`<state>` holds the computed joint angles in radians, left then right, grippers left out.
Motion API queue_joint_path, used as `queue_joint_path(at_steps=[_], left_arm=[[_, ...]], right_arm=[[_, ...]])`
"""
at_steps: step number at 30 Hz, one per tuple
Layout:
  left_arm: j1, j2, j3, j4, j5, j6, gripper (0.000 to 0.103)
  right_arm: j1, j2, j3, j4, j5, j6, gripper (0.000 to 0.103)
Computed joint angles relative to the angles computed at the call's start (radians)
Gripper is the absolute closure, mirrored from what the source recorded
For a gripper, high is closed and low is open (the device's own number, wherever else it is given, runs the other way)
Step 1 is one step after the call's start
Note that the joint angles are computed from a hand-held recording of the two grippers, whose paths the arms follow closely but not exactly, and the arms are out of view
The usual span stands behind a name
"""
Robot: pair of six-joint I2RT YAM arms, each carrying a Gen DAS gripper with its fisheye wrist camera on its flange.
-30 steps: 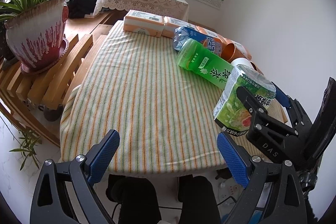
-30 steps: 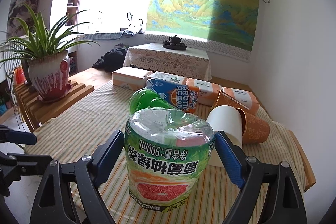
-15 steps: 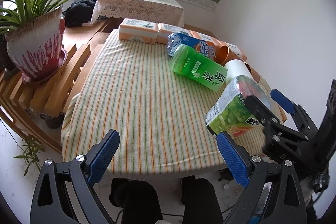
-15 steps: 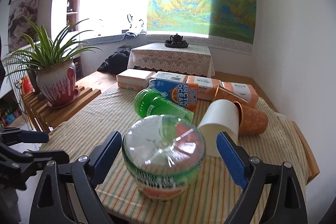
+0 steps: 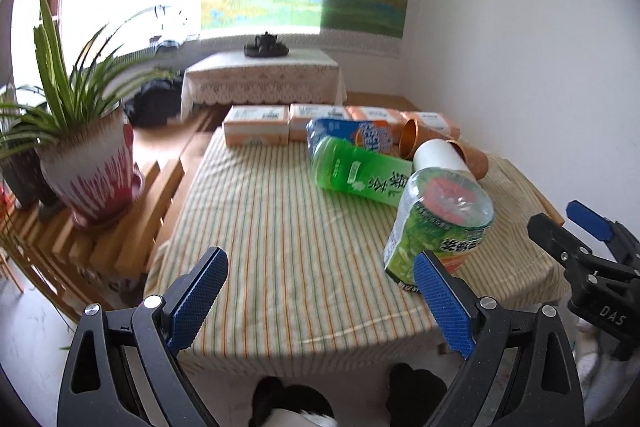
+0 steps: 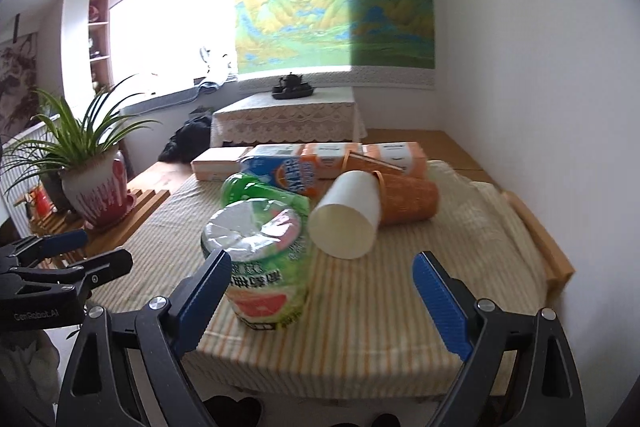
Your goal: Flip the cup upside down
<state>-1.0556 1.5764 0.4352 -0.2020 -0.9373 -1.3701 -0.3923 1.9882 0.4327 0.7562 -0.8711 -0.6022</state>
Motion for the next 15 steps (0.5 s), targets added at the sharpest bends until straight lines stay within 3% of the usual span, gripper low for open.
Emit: queue_joint_path(at_steps=[4,6,10,15], left_arm=[[-0.047,0.033,0.046,-0.083,-0.056,-0.087,0.007],[-0.07,0.056,0.072,-0.138,-0.085,-0.138,0.001],[-0.127,0.145,0.166,-0.355,-0.161,-0.331,0.001],[-0.159,0.221,0.234,-0.546,-0.192,-0.531,0.001]], right_arm=[[-0.053,-0.035,-0.042,0.031,-0.014,-0.001,0.013],[-0.074,-0.048,-0.059,0.052,-0.027,0.001,0.013],[-0.106,-0.065,-0.082,0.084,-0.046,0.021,0.013],[-0.125,-0.039,-0.144,0.281,-0.035,0.101,0.013]])
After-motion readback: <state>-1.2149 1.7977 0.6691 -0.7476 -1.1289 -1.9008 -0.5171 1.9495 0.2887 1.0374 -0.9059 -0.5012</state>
